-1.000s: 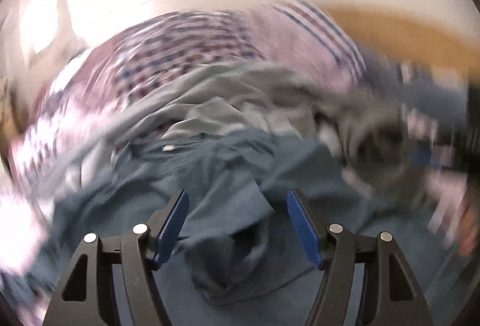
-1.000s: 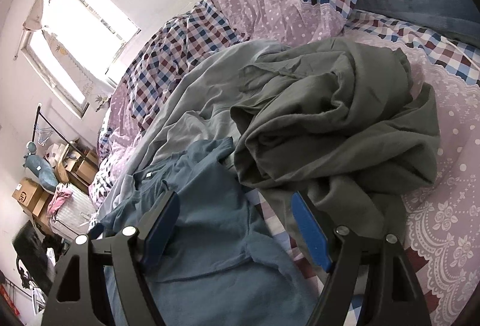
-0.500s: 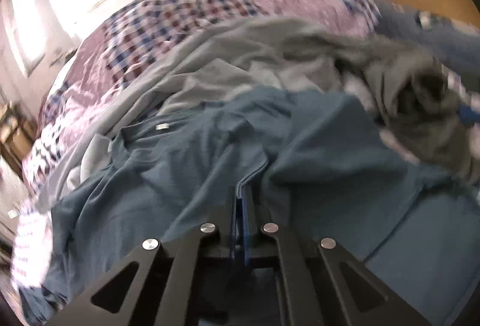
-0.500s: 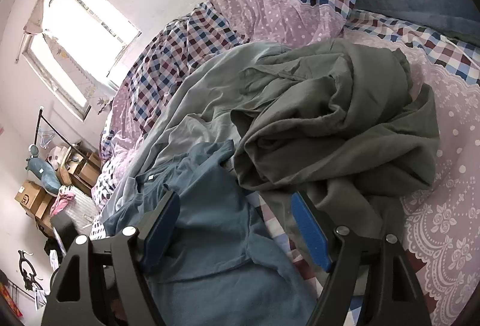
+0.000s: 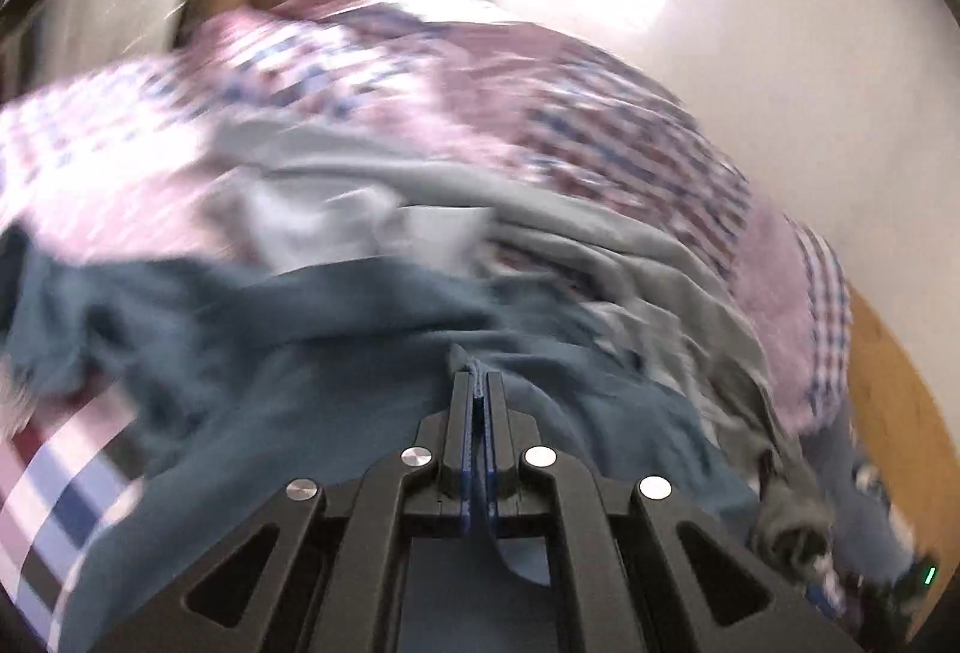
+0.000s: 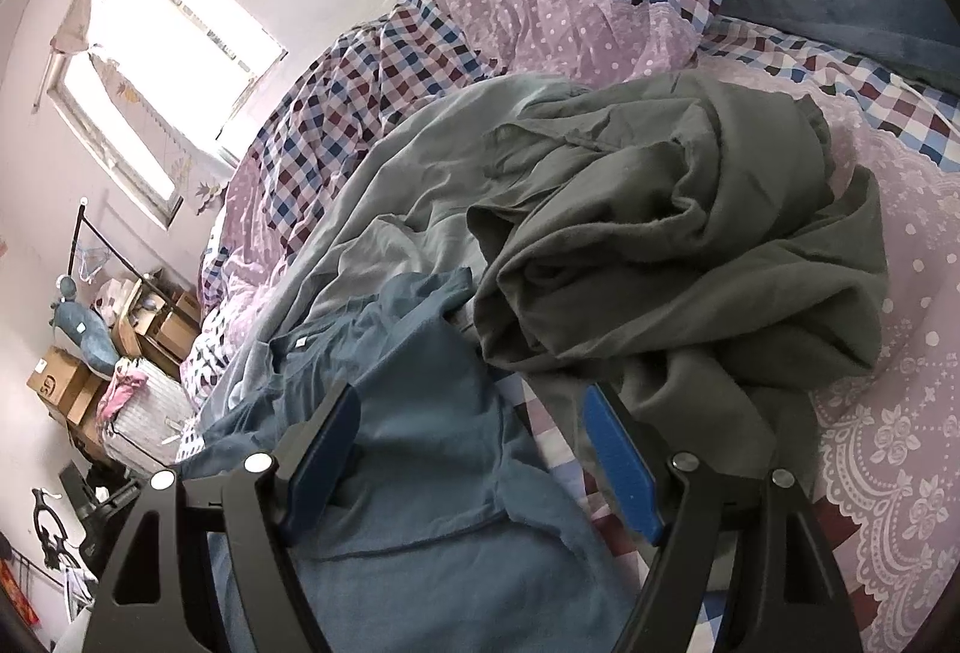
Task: Fold clothes
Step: 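Pull the teal shirt fabric with the left gripper while the right gripper grasps it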
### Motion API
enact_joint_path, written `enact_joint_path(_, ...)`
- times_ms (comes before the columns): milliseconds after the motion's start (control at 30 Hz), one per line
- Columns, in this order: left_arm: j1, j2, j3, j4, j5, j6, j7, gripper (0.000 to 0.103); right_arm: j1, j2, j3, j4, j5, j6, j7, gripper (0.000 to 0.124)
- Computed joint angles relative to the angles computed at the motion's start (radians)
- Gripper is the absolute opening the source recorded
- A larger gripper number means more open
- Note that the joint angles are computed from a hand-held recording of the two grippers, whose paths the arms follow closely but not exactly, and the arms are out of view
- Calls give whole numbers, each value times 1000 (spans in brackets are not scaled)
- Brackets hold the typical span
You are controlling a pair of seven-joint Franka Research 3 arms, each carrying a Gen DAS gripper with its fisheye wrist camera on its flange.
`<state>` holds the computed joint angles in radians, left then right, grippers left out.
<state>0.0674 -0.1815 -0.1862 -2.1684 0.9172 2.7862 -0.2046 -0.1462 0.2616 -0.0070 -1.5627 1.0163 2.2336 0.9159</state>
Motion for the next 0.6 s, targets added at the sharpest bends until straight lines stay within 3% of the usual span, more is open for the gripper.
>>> enact_joint_path(133, 35, -77, 8, -100, 9, 7, -74, 1, 8, -2, 1, -3, -22, 6, -14, 80)
enact_joint_path(300, 69, -122, 6, -161, -7, 19, -65, 1, 22, -7, 4, -5, -76, 4, -90, 80)
enact_joint_path(400, 79, -135, 6, -187, -35, 46, -48, 1, 41, -40, 6, -42, -141, 38, -237, 80)
enact_joint_path(533, 92, -147, 1, -214, -76, 72, -20, 2, 82, -111, -1, -160, -239, 151, -473, 80)
enact_joint_path(600, 105, -158, -11, -230, -77, 87, -20, 2, 95, -133, -7, -209, -267, 183, -550, 75)
